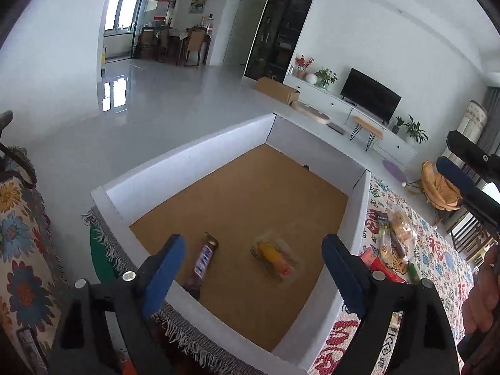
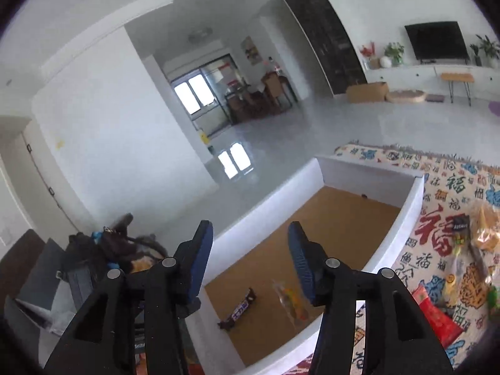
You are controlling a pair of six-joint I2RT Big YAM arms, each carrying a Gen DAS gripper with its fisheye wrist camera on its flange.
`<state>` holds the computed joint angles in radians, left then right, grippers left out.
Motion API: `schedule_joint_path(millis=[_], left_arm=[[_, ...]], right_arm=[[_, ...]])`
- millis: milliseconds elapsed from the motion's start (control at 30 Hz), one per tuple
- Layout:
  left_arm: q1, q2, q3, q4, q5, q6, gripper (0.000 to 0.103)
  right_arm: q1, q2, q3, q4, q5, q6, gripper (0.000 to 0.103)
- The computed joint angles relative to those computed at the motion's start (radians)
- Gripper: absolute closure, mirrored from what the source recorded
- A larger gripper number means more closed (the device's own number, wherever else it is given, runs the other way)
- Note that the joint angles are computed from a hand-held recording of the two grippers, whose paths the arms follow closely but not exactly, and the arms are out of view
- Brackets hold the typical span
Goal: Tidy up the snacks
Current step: 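Move both grippers over the white box and release the sausage and chocolate bar, then return both grippers above the remaining snacks on the blanket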
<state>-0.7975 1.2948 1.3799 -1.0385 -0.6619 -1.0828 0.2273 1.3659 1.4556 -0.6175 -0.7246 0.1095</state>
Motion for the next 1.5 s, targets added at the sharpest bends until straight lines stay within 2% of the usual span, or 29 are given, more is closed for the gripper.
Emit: schedule_joint_path(millis=[100,167,300,367,433,500,567,667,733,800,900,1000,1133,1367,1500], left_arm=[[-0.052,0.038,0.034,-0.002,-0.023,0.013,0.015],[-0.09,0.08,0.07,0.014,-0.01,0.033,0.015],[-0.175,0.183,0.147,0.073,0.069,0.077,0.014],[-0.204,0.252,0.187,0.105,0.133,0.107,0.014],[-0.221,0.334,0.245,0.111,0.208,0.144,0.014],[-0.235,0.422,0.318,0.082,0.258,0.187,0.014],[-0.251,0.489,0.374,0.049,0.26,0.221,0.014],[-0.245,0.57,0.453,0.006,0.282,0.247,0.014],[-0.236,0.616,0.504,-0.028,0.283,0.267,0.014],[-0.234,0.645,0.53,-0.05,0.243,0.286,0.014],[-0.232,0.66,0.517,-0.052,0.193,0.299,0.014],[-0.212,0.66,0.493,-0.059,0.266,0.272,0.014],[-0.205,0.63,0.447,-0.01,0.267,0.253,0.014],[-0.204,0.648,0.469,-0.04,0.274,0.254,0.013],[-0.207,0.662,0.488,-0.057,0.273,0.264,0.009]], right_arm=[[-0.046,-0.044,-0.052,0.016,0.026,-0.066,0.039],[-0.091,-0.078,-0.104,0.008,0.048,-0.142,0.035],[-0.242,-0.137,-0.247,-0.008,0.126,-0.312,0.035],[-0.335,-0.167,-0.347,0.034,0.214,-0.402,0.035],[-0.433,-0.174,-0.421,0.04,0.289,-0.468,0.035],[-0.539,-0.157,-0.457,0.026,0.313,-0.488,0.035],[-0.625,-0.132,-0.478,0.025,0.322,-0.475,0.035],[-0.698,-0.111,-0.491,0.02,0.358,-0.464,0.035],[-0.717,-0.09,-0.488,0.005,0.369,-0.458,0.035],[-0.719,-0.079,-0.476,-0.007,0.372,-0.444,0.035],[-0.695,-0.078,-0.48,-0.005,0.412,-0.448,0.028],[-0.668,-0.086,-0.493,0.009,0.461,-0.472,0.023],[-0.683,-0.084,-0.496,0.007,0.444,-0.473,0.022],[-0.681,-0.076,-0.489,0.008,0.453,-0.471,0.02],[-0.683,-0.07,-0.484,0.008,0.452,-0.472,0.02]])
